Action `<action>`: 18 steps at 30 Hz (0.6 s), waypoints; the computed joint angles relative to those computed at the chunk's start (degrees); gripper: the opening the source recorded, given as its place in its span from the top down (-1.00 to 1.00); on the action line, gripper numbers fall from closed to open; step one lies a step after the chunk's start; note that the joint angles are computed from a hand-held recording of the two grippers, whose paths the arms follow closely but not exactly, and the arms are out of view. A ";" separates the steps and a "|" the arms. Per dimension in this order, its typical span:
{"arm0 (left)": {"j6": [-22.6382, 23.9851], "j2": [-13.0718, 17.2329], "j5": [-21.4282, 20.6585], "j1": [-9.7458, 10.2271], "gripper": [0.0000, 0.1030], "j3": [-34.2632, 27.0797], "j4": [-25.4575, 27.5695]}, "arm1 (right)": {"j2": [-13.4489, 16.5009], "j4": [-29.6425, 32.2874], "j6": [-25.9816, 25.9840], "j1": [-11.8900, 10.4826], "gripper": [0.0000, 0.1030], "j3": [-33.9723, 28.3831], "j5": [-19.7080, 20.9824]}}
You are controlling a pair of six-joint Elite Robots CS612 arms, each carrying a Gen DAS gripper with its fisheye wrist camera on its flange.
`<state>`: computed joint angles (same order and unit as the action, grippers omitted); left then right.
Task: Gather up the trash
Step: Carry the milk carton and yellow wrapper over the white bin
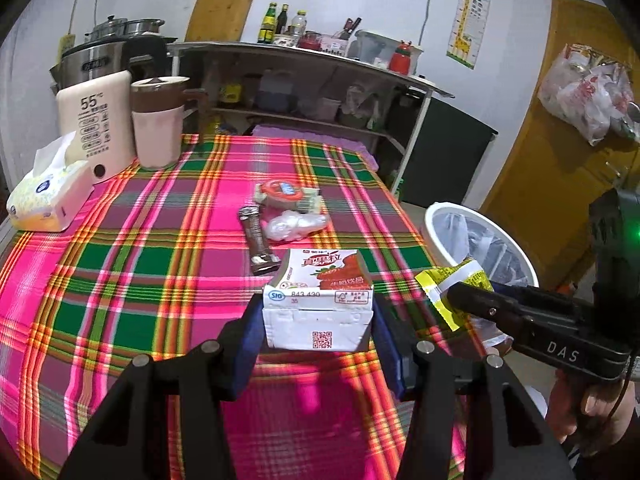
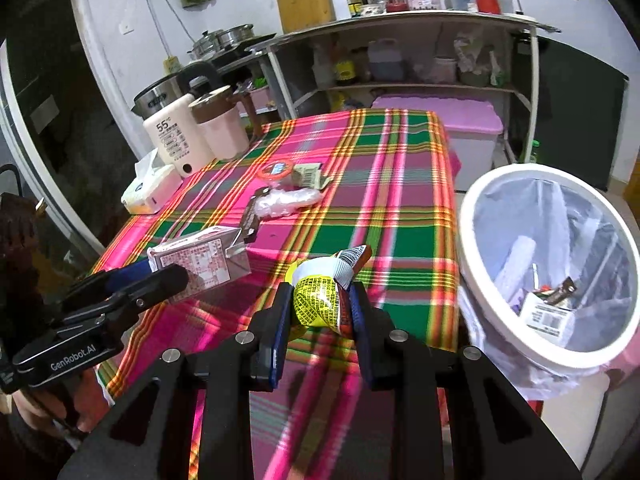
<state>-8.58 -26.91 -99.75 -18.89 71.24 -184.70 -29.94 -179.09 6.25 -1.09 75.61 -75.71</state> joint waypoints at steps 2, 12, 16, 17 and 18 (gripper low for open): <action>0.38 0.00 -0.45 -0.27 -0.04 -0.19 0.19 | -0.34 -0.75 0.53 -0.25 0.42 0.77 -0.33; 3.24 0.33 -2.72 -2.04 -0.04 -2.14 1.57 | -2.06 -4.61 3.76 -2.29 0.42 4.72 -3.09; 4.47 0.68 -3.69 -2.72 -0.04 -3.28 2.11 | -2.51 -5.88 5.02 -3.25 0.42 5.92 -4.17; 4.76 0.78 -3.94 -2.88 -0.04 -3.57 2.27 | -2.61 -6.12 5.40 -3.46 0.42 6.18 -4.41; 5.01 0.84 -4.16 -3.03 -0.04 -3.77 2.36 | -2.69 -6.36 5.74 -3.68 0.42 6.40 -4.65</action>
<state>-3.57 -26.07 -103.91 -21.92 67.47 -182.34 -32.63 -185.45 11.98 -4.77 82.00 -80.36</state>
